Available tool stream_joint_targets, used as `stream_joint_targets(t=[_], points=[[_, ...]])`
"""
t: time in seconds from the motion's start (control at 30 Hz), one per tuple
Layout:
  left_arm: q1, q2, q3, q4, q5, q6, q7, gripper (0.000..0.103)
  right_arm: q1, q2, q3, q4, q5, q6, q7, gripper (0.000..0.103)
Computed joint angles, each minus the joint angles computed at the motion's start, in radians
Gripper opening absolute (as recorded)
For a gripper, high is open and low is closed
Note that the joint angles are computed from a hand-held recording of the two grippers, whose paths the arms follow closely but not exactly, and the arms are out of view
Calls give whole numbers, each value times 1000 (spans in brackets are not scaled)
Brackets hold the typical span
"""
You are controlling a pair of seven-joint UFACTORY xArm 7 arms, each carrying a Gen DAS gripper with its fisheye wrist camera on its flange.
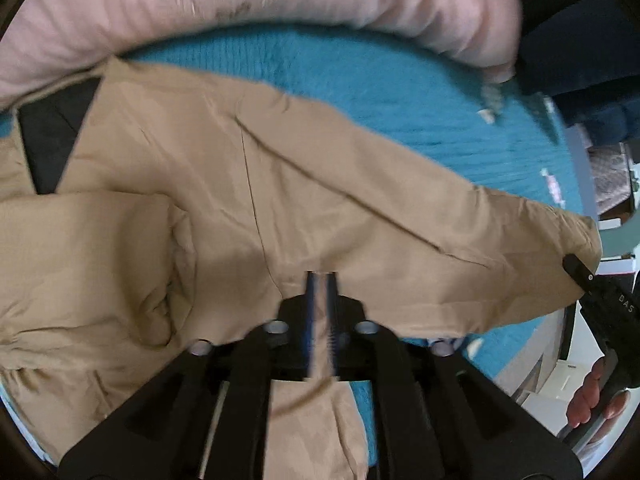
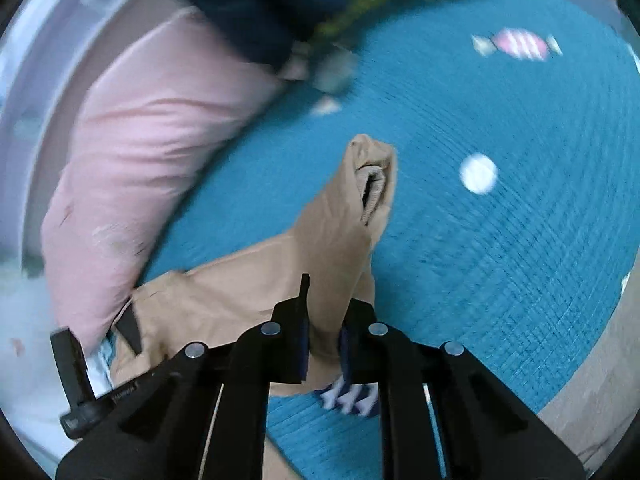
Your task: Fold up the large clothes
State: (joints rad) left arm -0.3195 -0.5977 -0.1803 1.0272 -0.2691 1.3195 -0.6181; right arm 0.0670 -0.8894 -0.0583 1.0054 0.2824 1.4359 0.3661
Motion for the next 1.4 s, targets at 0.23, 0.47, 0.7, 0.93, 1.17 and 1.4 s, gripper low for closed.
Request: stream_joint_targets(t=[0.23,0.47,0.7,0.93,1.17,1.4], points=[[36,-127,30,75,52,127,6,22,110,82,119,245,74,12,40,10],[122,-300,111,82,97,265,53,30,221,267,313,506,90,-23,135,10],[260,-464,267,73,196,427,165,32,320,568,596,738,-29,-106,270,10],[402,-548,462,70,350,541,325,32,530,1005,844,978,-412,-75,484,11],[512,-547,580,49,429,558,450,32,684,1175,793,1010,-426,-92,511,34],[583,-530,568,19,384,548,498,32,692,1081,704,936,-337,-184,520,56]])
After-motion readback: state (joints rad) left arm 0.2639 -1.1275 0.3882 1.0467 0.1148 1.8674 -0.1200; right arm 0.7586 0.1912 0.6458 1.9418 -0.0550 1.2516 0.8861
